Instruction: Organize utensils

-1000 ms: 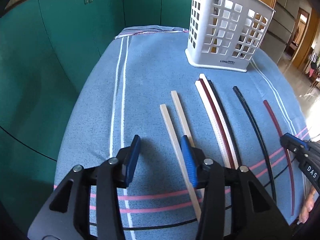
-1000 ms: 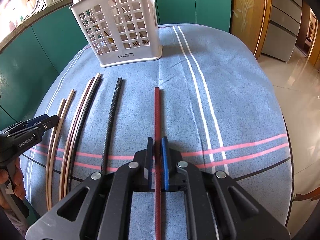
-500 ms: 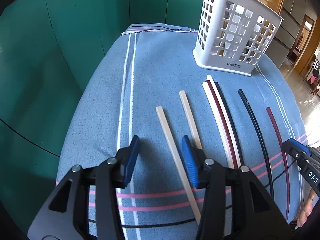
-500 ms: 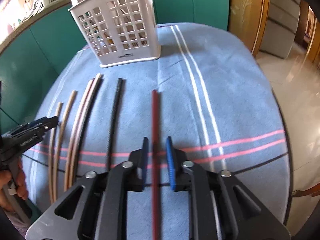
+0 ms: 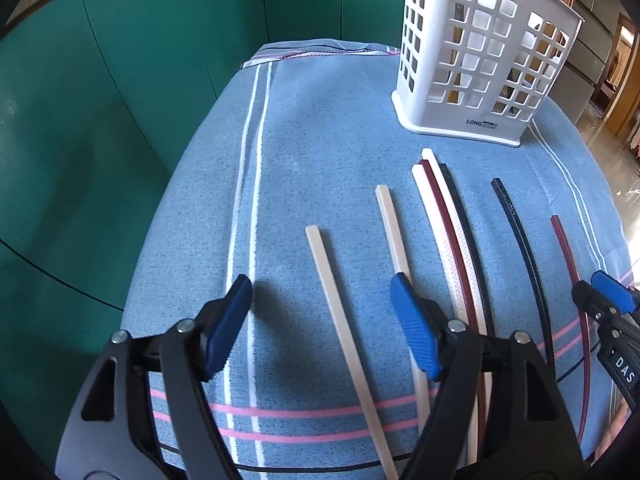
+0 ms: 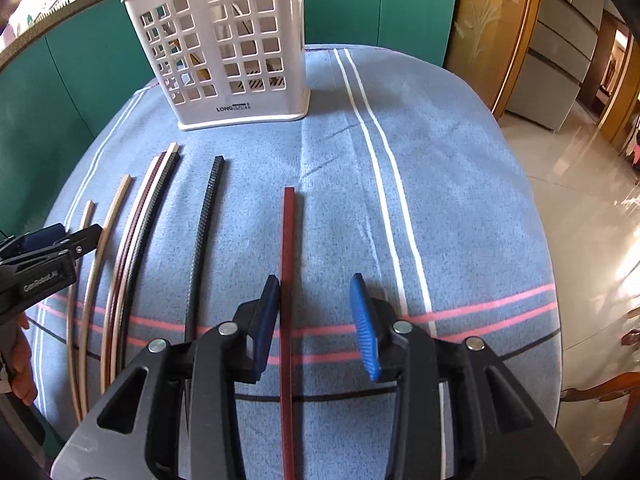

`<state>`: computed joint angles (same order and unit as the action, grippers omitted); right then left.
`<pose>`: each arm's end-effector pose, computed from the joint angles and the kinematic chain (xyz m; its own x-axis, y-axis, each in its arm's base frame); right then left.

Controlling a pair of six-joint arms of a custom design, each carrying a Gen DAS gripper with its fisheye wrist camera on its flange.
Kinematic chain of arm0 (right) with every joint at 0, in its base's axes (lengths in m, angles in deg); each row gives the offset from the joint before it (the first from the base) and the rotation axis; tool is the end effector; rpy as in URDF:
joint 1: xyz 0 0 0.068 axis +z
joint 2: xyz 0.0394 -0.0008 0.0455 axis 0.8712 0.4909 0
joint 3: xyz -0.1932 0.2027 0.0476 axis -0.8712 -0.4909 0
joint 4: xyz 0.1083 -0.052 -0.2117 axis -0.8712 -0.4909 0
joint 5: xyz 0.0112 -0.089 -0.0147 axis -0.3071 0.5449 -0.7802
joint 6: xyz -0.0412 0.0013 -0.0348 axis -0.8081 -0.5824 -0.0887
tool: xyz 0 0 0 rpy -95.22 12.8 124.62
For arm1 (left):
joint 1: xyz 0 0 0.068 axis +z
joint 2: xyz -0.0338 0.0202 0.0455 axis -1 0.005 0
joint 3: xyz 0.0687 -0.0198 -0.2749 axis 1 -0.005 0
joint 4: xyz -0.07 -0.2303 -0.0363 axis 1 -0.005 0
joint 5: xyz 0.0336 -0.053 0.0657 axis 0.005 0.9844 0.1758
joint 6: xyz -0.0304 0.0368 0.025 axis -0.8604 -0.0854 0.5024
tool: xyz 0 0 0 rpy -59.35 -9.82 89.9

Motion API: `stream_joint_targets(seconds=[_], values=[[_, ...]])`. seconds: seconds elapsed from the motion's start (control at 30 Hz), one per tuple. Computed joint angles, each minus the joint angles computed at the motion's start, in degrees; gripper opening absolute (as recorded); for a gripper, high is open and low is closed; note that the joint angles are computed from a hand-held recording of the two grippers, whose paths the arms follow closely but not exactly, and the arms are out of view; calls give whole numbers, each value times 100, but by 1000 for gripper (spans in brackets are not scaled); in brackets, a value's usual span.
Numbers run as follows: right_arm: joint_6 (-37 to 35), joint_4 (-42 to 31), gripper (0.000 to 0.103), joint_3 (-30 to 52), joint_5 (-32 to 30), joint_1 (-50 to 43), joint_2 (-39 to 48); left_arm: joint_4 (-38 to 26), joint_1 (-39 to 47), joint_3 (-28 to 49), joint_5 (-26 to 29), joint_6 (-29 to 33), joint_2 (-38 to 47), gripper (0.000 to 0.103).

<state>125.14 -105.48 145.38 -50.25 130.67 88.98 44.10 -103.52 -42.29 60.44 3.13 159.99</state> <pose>0.1189 0.2734 0.2463 -0.8136 0.2501 -0.5249 0.2904 0.9569 0.0057 0.2226 -0.0554 0.2317 -0.8073 0.2610 -0.5292 0.2983 0.9544 0.0156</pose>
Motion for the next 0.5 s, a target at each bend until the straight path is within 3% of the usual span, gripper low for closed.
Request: stream_joint_targets(seconds=[0.5], values=[[-462, 234, 46, -81, -105, -437, -23, 90, -38, -9, 24, 18, 87, 75]])
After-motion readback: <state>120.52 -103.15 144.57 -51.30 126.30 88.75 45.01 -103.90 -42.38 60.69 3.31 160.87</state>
